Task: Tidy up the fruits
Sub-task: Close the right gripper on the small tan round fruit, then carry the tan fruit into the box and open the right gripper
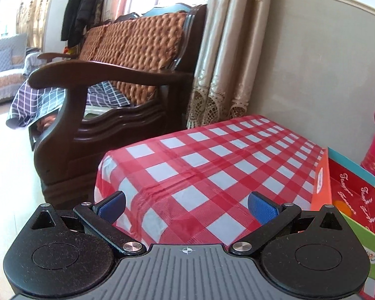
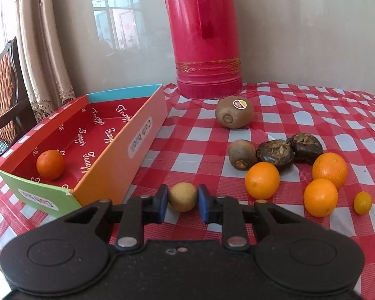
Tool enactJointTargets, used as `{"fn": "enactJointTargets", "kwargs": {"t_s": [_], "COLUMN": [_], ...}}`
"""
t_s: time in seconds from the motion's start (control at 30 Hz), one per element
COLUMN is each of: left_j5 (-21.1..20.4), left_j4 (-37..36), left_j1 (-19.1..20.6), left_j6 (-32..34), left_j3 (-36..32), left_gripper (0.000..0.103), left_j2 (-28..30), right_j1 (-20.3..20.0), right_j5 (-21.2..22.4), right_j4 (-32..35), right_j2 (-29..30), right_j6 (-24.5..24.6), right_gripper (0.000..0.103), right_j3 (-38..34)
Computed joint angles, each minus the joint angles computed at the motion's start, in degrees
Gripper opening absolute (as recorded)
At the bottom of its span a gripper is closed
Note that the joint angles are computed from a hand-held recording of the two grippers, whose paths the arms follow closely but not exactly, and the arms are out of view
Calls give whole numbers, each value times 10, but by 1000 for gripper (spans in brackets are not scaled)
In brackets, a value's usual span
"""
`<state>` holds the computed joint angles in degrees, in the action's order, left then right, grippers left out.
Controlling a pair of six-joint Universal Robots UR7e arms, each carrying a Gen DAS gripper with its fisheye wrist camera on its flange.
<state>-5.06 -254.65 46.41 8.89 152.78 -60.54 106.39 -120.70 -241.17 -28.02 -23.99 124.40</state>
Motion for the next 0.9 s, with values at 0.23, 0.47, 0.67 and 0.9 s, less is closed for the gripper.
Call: {"fn": "enactJointTargets", "kwargs": {"t_s": [0.23, 0.47, 0.67, 0.9], "left_j5": [-20, -25, -28, -29], "left_j4": [88, 103, 114, 102], "left_j1": [14, 15, 17, 16], "left_j6": [-102, -128, -143, -133], "left_j3": [21, 29, 32, 29], "left_gripper": [103, 103, 103, 103], "left_j2": [-32, -41, -46, -41], "right_j1": [13, 34, 56, 68], "right_j5": [-1, 21, 69, 65], "right_j4": [-15, -31, 25, 140], "right_j2": [8, 0, -9, -1], "right_j6": [-25, -35, -45, -34], "right_gripper": [17, 17, 17, 20], "right_j3": [-4, -12, -34, -70]}}
